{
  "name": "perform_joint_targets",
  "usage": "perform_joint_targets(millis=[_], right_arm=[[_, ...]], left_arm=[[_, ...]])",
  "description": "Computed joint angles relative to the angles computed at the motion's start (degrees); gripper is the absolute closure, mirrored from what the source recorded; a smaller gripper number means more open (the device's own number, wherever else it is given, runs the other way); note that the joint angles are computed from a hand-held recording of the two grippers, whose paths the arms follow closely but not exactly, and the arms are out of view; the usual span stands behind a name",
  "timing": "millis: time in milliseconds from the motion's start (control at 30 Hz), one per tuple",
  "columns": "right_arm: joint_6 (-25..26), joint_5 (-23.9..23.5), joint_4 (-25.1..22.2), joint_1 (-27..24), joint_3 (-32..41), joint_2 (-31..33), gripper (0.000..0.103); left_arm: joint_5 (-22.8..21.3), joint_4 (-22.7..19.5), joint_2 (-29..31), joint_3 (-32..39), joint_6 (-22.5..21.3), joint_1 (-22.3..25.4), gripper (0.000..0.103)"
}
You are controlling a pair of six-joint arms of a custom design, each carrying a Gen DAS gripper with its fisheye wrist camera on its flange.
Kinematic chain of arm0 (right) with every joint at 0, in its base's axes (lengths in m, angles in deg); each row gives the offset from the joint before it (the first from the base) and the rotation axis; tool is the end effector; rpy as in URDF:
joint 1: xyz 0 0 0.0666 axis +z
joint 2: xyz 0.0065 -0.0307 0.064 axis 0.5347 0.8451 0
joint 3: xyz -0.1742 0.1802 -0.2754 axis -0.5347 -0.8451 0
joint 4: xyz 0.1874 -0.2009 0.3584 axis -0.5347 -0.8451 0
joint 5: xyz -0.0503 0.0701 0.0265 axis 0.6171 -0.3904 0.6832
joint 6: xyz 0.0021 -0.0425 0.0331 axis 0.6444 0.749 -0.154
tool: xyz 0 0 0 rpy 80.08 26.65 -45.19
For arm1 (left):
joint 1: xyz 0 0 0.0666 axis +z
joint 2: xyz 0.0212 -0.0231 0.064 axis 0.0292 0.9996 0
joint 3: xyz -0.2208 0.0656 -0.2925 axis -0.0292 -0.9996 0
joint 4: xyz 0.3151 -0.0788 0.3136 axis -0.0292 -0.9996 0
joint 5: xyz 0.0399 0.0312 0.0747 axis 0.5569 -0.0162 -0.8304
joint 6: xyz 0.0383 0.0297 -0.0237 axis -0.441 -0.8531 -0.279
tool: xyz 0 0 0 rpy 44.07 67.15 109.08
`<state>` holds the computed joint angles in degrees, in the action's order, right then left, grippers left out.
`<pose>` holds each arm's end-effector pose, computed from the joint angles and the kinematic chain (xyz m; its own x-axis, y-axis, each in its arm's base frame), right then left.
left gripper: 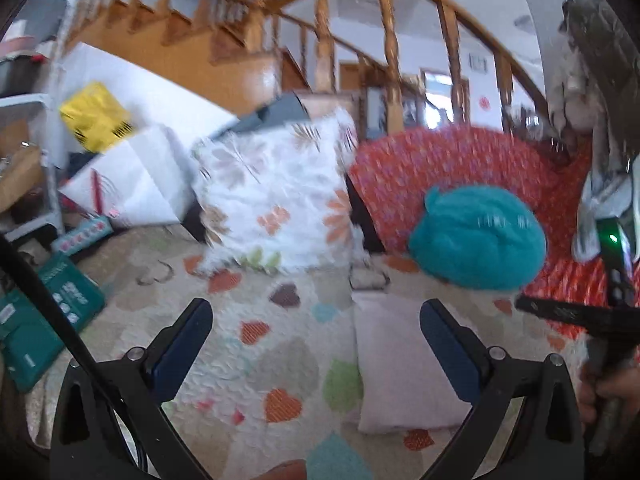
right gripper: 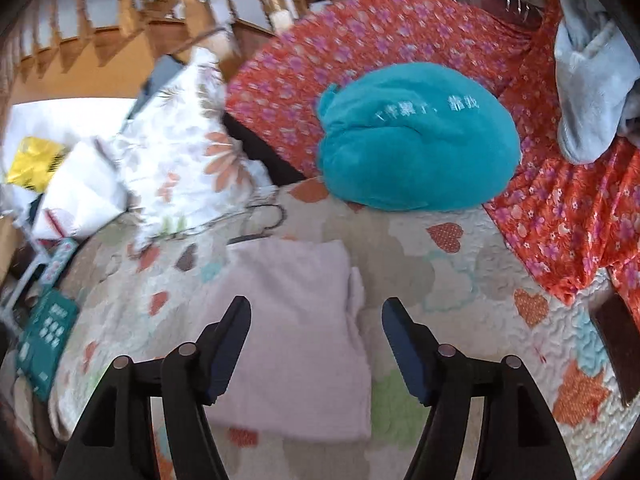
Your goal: Fold small clothes
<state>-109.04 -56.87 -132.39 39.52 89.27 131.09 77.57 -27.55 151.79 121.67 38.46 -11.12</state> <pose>0.4899 0.0484 0.5144 -0.4189 0.5305 -0.7370 0.5223 0.8047 0.2824 0.5925 -0.1462 0.5619 -0.3228 0.2097 -0.9229 0.5313 0.8471 0.0067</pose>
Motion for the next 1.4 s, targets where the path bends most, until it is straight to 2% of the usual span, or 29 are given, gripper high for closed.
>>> perform_joint_targets(millis=[100,133,167,233,267,467,533,600,667,733,867,933,1000,1100,1167,1200,1233,1267,1333,1367,1400], right_arm=[[-0.94,-1.53,-0.87,-2.33,1.79,4.66,0.030],[-0.74,-2.46,-0.90,-2.85,1.97,5.70,0.035],[-0.53,-2.72,-0.94,-2.99,1.93,6.59,0.056],[0.61,-2.30,-2.67,-2.99,2.69,8.77,0.077],[1.39,-2.89,-3.76,-3.13,3.38,10.09,0.077],[4.18,-7.27,-2.63,-4.88,4.13,13.10,0.077],[4.73,-9.23,-2.95,-5.63,4.55,14.40,0.077],[5.06,-9.73,-5.24,-6.18,6.12,16.39,0.071],[4.30,-10.36,-5.72,-6.84,6.57,16.96,0.068],[2.85,-9.45,-4.54,-7.17,5.89,16.05,0.068],[3.80,-3.04,-2.31,-5.78,4.59,13.95,0.068],[5.19,-1.10,-2.23,-4.90,4.85,13.86,0.068],[5.78,-2.04,-3.93,-4.54,5.95,14.86,0.068],[5.47,-3.80,-6.19,-4.28,7.00,15.96,0.068],[6.24,-2.60,-6.40,-3.62,6.73,15.21,0.066],[6.29,-1.98,-6.42,-3.27,6.54,14.98,0.066],[6.37,-1.40,-6.56,-3.01,6.31,14.54,0.065],[6.07,-1.13,-6.67,-2.79,5.99,14.13,0.062],[5.14,-1.37,-6.99,-2.61,5.33,13.38,0.061],[4.57,-1.65,-7.23,-2.55,5.04,13.03,0.061],[3.96,-1.93,-7.34,-2.44,4.64,12.58,0.061]], left_arm=[[-0.06,-5.45,6.05,6.21,-0.42,-1.52,0.000],[0.20,-6.83,7.98,8.06,-0.23,-2.01,0.000],[-0.17,-8.74,10.78,10.94,0.03,-2.66,0.000],[-1.04,-10.34,13.79,13.30,0.43,-3.67,0.000],[-1.56,-11.41,15.64,14.93,0.31,-4.16,0.000],[-6.39,-15.61,23.28,19.20,-3.84,-6.46,0.000],[-7.65,-20.17,26.55,22.45,-5.28,-6.83,0.000],[-6.55,-22.57,28.32,24.51,-5.25,-6.71,0.000],[-5.34,-22.62,28.42,24.51,-4.75,-6.47,0.000],[-4.98,-23.62,28.88,25.28,-4.77,-6.34,0.000],[-3.73,-25.53,29.87,26.45,-3.15,-6.02,0.000],[-3.36,-25.84,30.15,26.51,-2.32,-5.99,0.000],[-3.87,-25.07,29.84,25.71,-2.12,-6.22,0.000],[-5.44,-21.41,27.86,22.30,-2.36,-6.79,0.000],[-4.19,-19.75,26.99,20.77,-2.65,-6.97,0.000],[-3.13,-20.83,27.60,21.72,-2.76,-6.95,0.000],[-0.88,-24.21,29.39,24.56,-2.63,-6.79,0.000],[2.92,-30.47,32.85,30.03,-2.72,-6.38,0.000],[5.34,-36.47,36.65,36.13,-2.71,-5.90,0.000],[4.94,-35.92,36.35,35.77,-2.11,-5.76,0.000],[4.02,-33.03,34.20,32.61,-1.57,-5.64,0.000]])
